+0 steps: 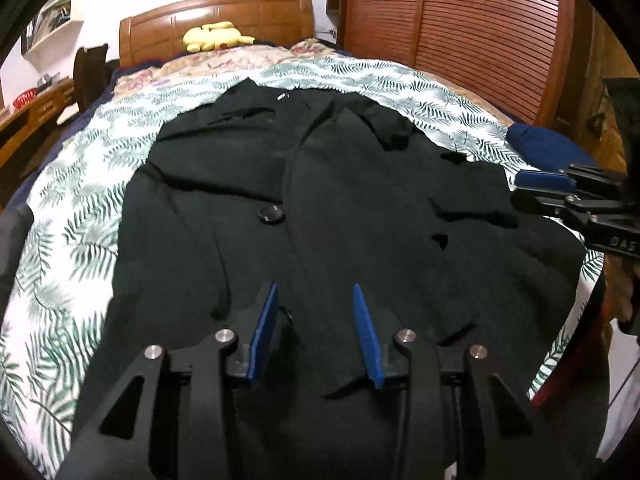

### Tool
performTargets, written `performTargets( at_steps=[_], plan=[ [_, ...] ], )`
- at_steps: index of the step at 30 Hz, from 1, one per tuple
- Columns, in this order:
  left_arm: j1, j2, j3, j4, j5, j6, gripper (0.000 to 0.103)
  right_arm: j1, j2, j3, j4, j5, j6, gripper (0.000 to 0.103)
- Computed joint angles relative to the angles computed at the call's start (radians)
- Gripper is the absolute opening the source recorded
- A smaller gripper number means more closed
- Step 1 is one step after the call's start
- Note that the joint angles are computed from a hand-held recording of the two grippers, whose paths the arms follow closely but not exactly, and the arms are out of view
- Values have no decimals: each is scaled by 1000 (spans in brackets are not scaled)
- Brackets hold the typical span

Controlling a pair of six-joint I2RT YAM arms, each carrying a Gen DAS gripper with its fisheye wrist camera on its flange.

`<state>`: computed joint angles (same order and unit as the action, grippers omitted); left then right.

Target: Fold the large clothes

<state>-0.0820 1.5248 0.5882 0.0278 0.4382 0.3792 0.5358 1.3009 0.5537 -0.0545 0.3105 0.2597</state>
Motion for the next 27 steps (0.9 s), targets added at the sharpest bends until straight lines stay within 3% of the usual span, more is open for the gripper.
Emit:
performTargets(
  at_steps=[7, 12, 16, 27],
  plan=[
    [-32, 35, -26, 19, -65, 4, 37, -65, 149, -26, 158, -29, -9, 40],
    [-10, 59, 14, -49, -14, 19, 37, -74, 225, -10, 219, -29, -41, 40],
    [7, 21, 59, -148, 22, 69, 7, -82, 264, -36, 298, -31, -52, 41],
    [188, -52, 233, -241, 7, 159, 3, -103, 326, -129, 524, -66, -44, 44]
  ],
)
